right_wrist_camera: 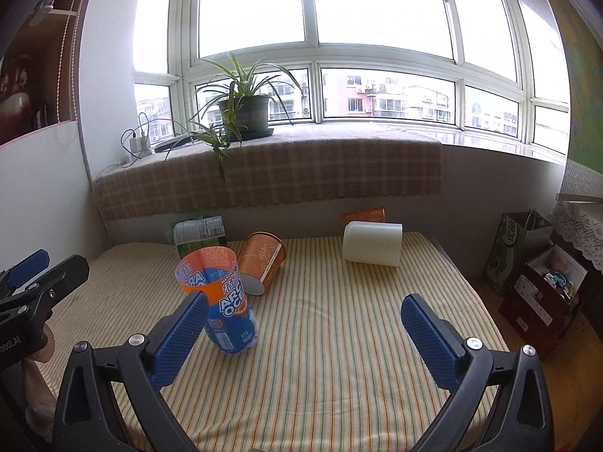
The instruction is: Flip cup upright
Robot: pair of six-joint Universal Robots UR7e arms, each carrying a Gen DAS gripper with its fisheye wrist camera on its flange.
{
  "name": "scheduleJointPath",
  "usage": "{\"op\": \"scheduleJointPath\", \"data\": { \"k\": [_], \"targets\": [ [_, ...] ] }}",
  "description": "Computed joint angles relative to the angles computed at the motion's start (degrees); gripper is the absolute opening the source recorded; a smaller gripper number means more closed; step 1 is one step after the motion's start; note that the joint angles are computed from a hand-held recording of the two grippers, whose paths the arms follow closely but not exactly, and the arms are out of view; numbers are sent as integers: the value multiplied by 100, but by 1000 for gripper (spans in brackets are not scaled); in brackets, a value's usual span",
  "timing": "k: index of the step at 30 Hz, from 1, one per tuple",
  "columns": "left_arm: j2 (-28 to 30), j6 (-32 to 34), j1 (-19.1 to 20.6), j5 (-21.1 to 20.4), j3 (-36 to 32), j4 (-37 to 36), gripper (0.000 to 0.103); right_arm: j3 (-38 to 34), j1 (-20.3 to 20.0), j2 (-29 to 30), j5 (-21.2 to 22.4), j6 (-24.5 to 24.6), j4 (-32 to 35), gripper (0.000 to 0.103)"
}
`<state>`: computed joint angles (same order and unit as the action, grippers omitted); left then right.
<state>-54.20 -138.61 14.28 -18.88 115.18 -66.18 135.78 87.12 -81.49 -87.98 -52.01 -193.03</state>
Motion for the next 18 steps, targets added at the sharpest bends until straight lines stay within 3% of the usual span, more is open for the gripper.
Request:
{"op": "scheduleJointPath", "data": {
  "k": [8, 18],
  "targets": [
    [48, -405, -87, -74, -90, 382, 103, 86, -8, -47, 75, 19, -120, 103],
    [66, -402, -118, -99, -118, 419, 103, 40, -29, -60, 34, 169, -44, 103]
  ]
}}
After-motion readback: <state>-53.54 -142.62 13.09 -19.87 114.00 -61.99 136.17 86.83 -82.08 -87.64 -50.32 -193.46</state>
